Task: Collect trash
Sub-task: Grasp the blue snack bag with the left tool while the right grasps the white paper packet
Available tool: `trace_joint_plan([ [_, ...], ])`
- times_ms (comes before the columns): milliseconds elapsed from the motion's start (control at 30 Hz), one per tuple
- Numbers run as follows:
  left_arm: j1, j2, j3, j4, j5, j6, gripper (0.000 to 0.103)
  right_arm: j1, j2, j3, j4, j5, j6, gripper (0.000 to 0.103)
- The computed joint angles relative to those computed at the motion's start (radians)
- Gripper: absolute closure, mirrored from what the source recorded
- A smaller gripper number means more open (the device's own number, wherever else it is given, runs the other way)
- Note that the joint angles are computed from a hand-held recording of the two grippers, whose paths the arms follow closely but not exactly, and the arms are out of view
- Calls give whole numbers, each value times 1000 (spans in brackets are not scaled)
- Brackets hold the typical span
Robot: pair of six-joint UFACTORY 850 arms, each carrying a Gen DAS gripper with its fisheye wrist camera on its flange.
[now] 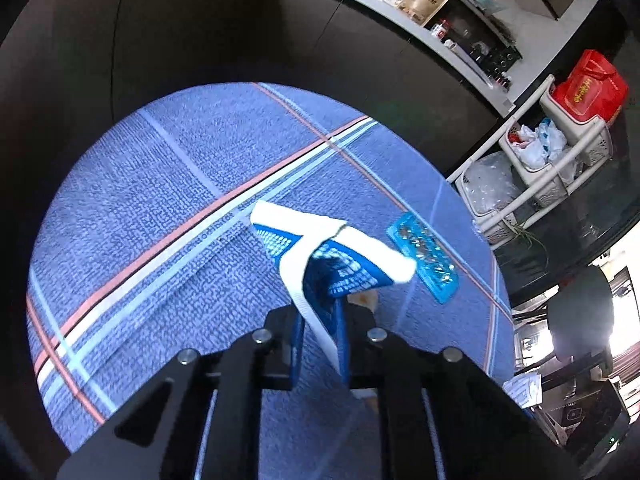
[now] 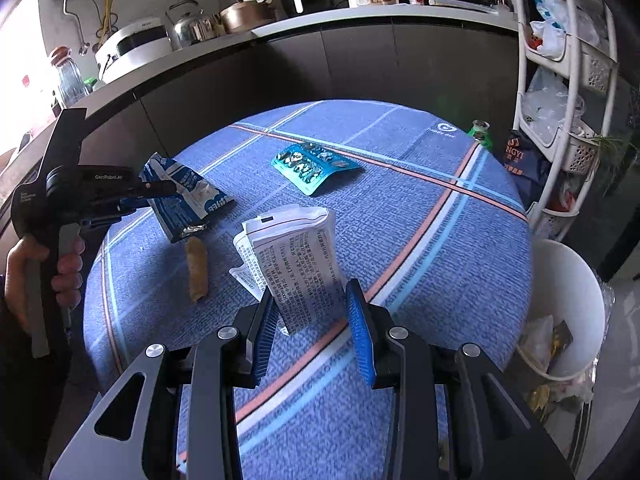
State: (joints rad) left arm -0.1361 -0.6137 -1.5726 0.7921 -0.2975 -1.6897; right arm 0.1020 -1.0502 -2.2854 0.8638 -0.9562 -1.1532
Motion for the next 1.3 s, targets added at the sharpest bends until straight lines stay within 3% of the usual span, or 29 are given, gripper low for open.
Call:
trace_joint_plan([
  [233,-62,91,59,213,-79,-185,91,-27,84,122,84,22,-94,71],
  [533,-146,140,42,228,-141,-129,91,-61,140,187,172,22,-157,71],
  [900,-213,75,-76,117,-109,82,91,-99,134,170,218,38,-146,71],
  [1300,-238,-70,-298,-115,-157,376,91,-144,63,72,226,44,-66,71],
])
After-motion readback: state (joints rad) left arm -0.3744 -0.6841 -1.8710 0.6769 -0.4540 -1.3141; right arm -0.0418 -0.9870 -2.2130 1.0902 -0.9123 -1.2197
